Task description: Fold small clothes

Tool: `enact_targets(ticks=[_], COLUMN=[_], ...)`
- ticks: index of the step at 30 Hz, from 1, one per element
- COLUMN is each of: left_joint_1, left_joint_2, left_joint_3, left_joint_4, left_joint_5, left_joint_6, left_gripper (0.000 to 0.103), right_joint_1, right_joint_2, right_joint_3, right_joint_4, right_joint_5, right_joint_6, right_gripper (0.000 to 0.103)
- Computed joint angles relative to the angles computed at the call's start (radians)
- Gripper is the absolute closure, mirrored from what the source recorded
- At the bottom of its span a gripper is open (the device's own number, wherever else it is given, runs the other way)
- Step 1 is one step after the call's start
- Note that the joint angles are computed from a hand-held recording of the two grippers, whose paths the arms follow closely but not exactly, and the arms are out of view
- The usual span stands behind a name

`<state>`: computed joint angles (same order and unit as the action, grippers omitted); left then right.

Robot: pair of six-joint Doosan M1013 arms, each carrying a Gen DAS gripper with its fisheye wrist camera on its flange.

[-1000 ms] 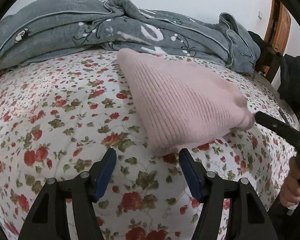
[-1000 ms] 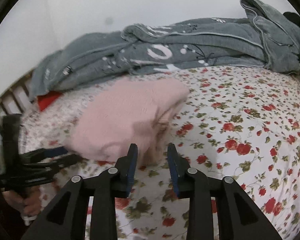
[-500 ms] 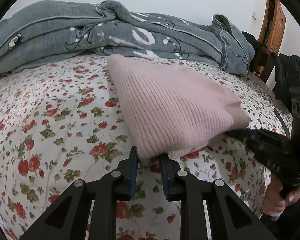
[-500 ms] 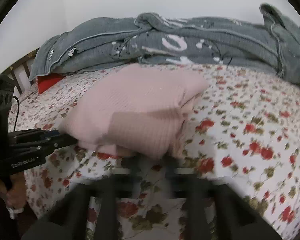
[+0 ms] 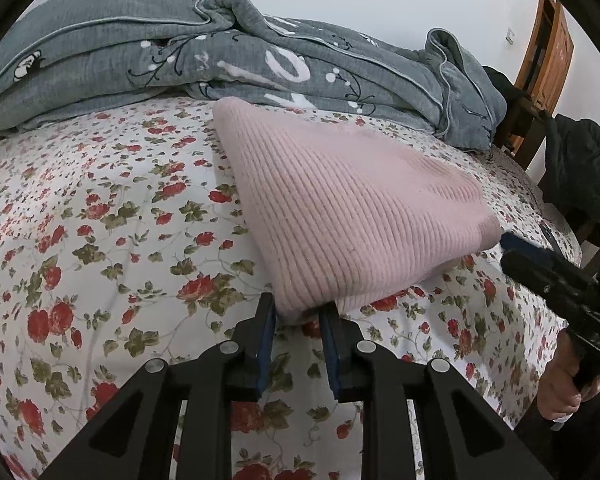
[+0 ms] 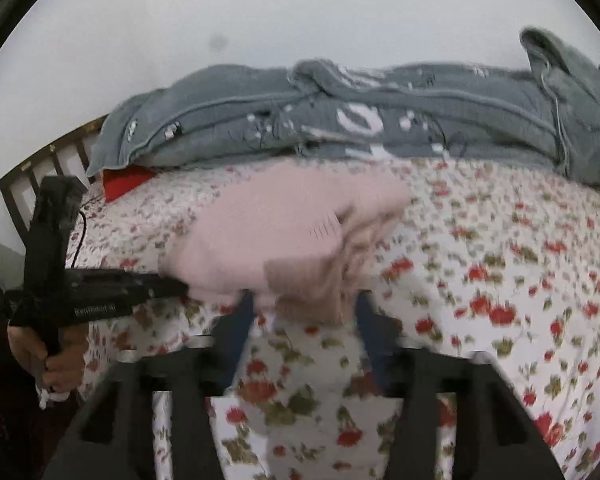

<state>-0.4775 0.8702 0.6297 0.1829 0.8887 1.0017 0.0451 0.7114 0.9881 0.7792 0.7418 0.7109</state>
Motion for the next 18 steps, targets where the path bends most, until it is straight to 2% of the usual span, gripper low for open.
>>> enact_targets(ticks=[3, 5, 6, 9, 11, 14, 16, 18], left_joint_1=[-0.004, -0.006, -0.008, -0.009, -0.007, -0.006, -0.007, -0.006], left_joint_2=[0.013, 0.022, 0.021, 0.007, -0.005, -0.002, -0.005, -0.026], left_joint_3=[-0.027, -0.046, -0.044, -0.018, 0.005, 0.001, 0.006, 0.044], left_joint_4=[0.019, 0.032, 0.04, 0.047, 0.032, 0.015, 0.009, 0.002], left_joint_5=[0.03, 0.047, 0.044, 0.02, -0.002, 0.01, 0.012, -0.021], left_joint_6=[-0.004, -0.004, -0.005, -0.006, -0.001, 0.013, 0.019, 0.024], left_gripper=[0.081, 0.081, 0.081, 0.081, 0.081, 0.081, 0.081, 0.081], right_joint_1=[0.017, 0.025, 0.027, 0.016, -0.01, -0.009, 0.003, 0.011], right_joint_2=[0.024, 0.042, 0.05, 0.033, 0.038, 0.064, 0.067, 0.059], right_joint_3=[-0.042, -0.07, -0.082, -0.04, -0.045, -0.074, -0.074, -0.074], right_joint_4=[-0.051, -0.09, -0.102, -0.025, 0.038, -0.063, -0.139, -0.171], right_joint_5=[0.001, 0.027, 0.042, -0.006, 0.033, 0.064, 0.055, 0.046], right_joint_6=[0.05, 0.084, 0.091, 0.027, 0.059, 0.159, 0.189, 0.196], right_gripper=[0.049, 0.075, 0.095, 0.096, 0.097, 0.097, 0.096, 0.094])
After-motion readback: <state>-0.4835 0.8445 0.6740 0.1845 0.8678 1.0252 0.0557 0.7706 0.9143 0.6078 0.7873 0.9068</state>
